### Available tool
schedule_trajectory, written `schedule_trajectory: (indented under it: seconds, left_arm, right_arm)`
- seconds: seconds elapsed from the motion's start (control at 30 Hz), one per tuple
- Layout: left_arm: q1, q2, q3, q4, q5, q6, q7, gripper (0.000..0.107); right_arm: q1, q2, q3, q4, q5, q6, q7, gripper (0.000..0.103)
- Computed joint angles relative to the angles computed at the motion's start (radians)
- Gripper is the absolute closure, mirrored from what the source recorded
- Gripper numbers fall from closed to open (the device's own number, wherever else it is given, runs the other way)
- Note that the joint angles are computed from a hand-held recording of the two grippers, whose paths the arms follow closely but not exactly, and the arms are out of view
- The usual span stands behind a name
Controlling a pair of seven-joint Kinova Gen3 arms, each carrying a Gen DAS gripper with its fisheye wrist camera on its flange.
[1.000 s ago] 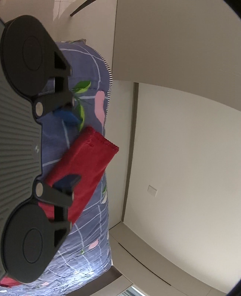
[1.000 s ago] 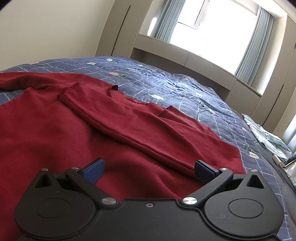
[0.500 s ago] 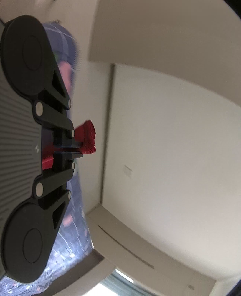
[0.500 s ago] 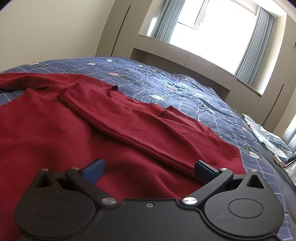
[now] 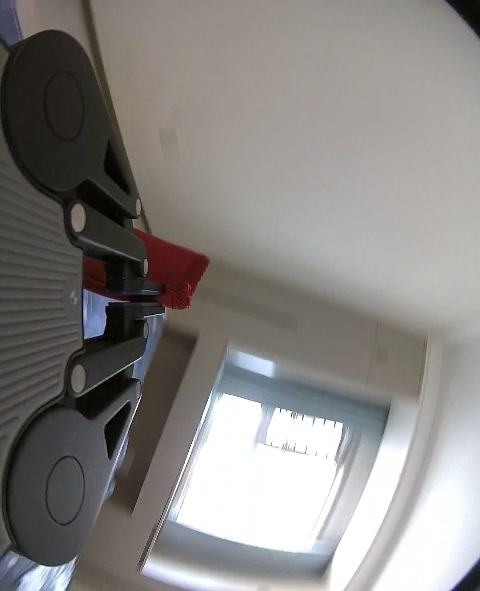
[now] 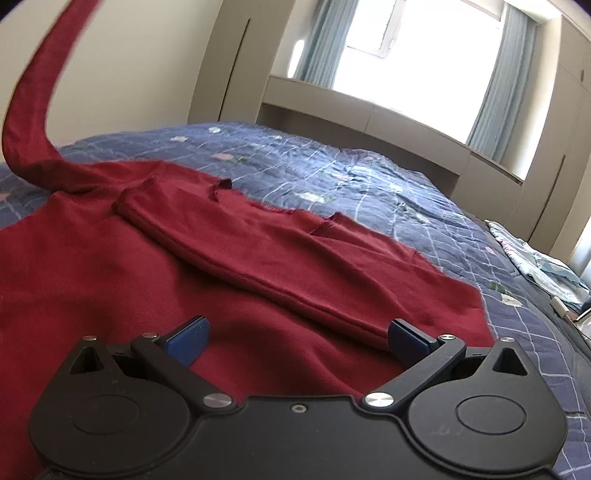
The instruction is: Fold small clothes
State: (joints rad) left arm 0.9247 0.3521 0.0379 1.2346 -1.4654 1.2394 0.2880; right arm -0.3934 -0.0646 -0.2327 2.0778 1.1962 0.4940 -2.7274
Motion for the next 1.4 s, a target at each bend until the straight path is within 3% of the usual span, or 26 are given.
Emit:
schedule_trajectory:
  seconds: [0.17, 0.27, 0.47, 0.57, 0.77, 1.03, 1.1, 1.17, 1.23, 1.3, 1.4]
  left_arm:
    - [-0.046, 0.090, 0.084, -0.141, 0.006, -0.193, -0.203, 0.106]
    - [-0.076, 0.153, 0.159, -0.225, 0.049, -0.255, -0.325, 0.105]
    - [-0.022, 0.266, 0.086, -0.364, 0.282, -0.380, -0.543, 0.105]
    - [-0.013, 0.317, 0.097, -0.412, 0.363, -0.387, -0.632, 0.105]
    - [0.026, 0.421, 0.116, -0.529, 0.507, -0.344, -0.780, 0.105]
    - [0.051, 0.512, 0.115, -0.672, 0.684, -0.258, -0.938, 0.101]
    - [0.049, 0.520, 0.111, -0.690, 0.730, -0.245, -0.954, 0.091]
    - [0.047, 0.513, 0.098, -0.681, 0.770, -0.253, -0.947, 0.061]
    - [0.061, 0.491, 0.060, -0.638, 0.786, -0.277, -0.911, 0.043]
    - [0.072, 0.463, 0.030, -0.588, 0.803, -0.304, -0.902, 0.037]
    - [0.107, 0.424, -0.036, -0.525, 0.817, -0.308, -0.864, 0.017]
  right_arm:
    - [0.023, -0.027, -0.023, 0.005, 0.022, 0.023, -0.048, 0.000]
    - [0.089, -0.057, -0.040, 0.003, -0.056, -0.005, 0.046, 0.001]
    - [-0.058, -0.097, 0.218, -0.003, -0.231, -0.017, 0.290, 0.000]
    - [-0.008, -0.116, 0.256, 0.002, -0.345, -0.068, 0.401, 0.000]
    - [0.248, -0.117, 0.117, 0.015, -0.410, -0.082, 0.460, 0.000]
    - [0.316, -0.131, 0.162, 0.030, -0.590, -0.150, 0.612, 0.000]
    - [0.327, -0.133, 0.161, 0.030, -0.629, -0.156, 0.646, 0.000]
    - [0.340, -0.134, 0.158, 0.028, -0.664, -0.160, 0.678, 0.000]
    - [0.360, -0.138, 0.146, 0.032, -0.690, -0.170, 0.697, 0.000]
    - [0.390, -0.139, 0.124, 0.033, -0.703, -0.178, 0.707, 0.000]
    - [0.450, -0.142, 0.068, 0.039, -0.688, -0.194, 0.689, 0.000]
